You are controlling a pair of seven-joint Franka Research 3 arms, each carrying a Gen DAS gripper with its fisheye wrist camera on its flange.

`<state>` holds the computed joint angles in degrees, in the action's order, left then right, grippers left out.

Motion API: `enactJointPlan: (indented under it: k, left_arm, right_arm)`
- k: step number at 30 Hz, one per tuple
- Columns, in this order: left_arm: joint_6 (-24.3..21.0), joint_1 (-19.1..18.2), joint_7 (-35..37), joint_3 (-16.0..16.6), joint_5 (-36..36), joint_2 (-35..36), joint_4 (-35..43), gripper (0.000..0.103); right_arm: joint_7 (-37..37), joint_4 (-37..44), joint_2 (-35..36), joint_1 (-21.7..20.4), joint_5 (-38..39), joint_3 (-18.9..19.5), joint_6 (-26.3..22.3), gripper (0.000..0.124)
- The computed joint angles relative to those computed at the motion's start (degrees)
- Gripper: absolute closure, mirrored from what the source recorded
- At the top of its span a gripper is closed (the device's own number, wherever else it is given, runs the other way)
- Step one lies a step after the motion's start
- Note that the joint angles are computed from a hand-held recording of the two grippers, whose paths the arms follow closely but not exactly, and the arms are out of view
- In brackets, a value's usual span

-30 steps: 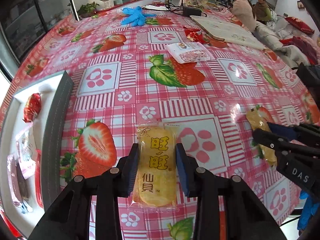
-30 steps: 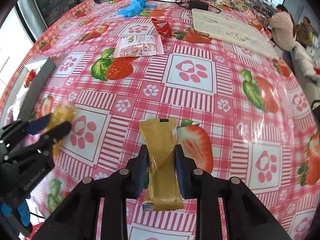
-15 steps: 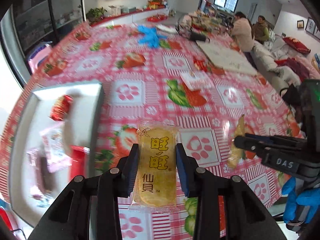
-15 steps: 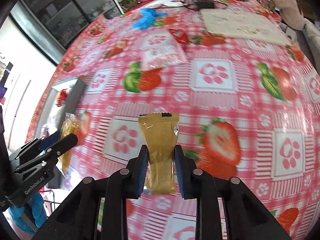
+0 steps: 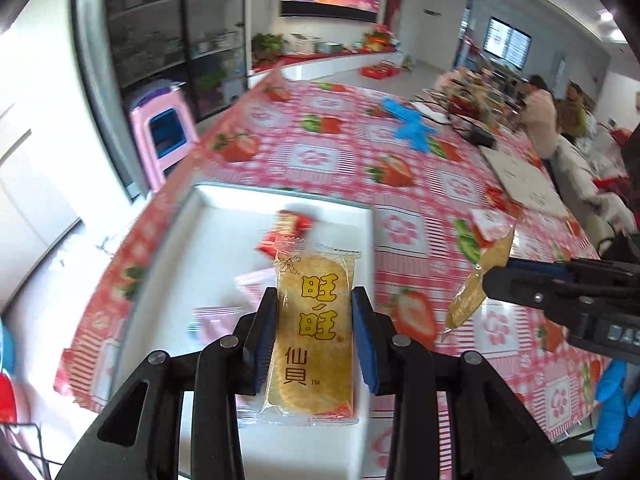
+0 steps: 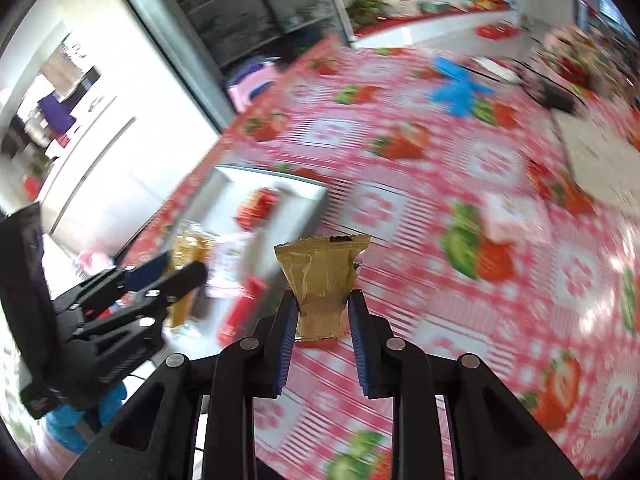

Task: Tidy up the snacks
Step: 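Carry both packets over the white tray and open both tools to drop them, then reach the left tool to the cranberry packet while the right tool grasps the red candy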

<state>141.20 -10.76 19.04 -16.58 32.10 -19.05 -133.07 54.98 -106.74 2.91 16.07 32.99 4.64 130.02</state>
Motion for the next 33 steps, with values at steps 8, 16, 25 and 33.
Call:
enactJointPlan:
  k: [8, 16, 25, 33]
  left_arm:
    - [-0.3, 1.1, -0.1, 2.3, -4.1, -3.6, -6.3, 0.064]
    - [0.1, 1.1, 0.8, 2.3, -6.4, -2.2, -6.4, 0.049]
    - [3.0, 0.5, 0.0, -0.5, -1.6, 2.3, 1.5, 0.023]
    - [0.2, -3.8, -7.3, -1.7, 8.1, 21.3, 19.7, 0.021]
  right_arm:
    - [1.9, 6.2, 5.4, 4.4, -3.9, 3.0, -2.5, 0.096]
    - [6.4, 11.4, 10.7, 5.4, -8.3, 2.6, -5.7, 0.078]
    - [10.0, 11.5, 11.0, 1.6, -13.3, -0.9, -0.5, 0.039]
    - [19.1, 14.7, 14.0, -3.0, -21.0, -4.9, 5.6, 0.039]
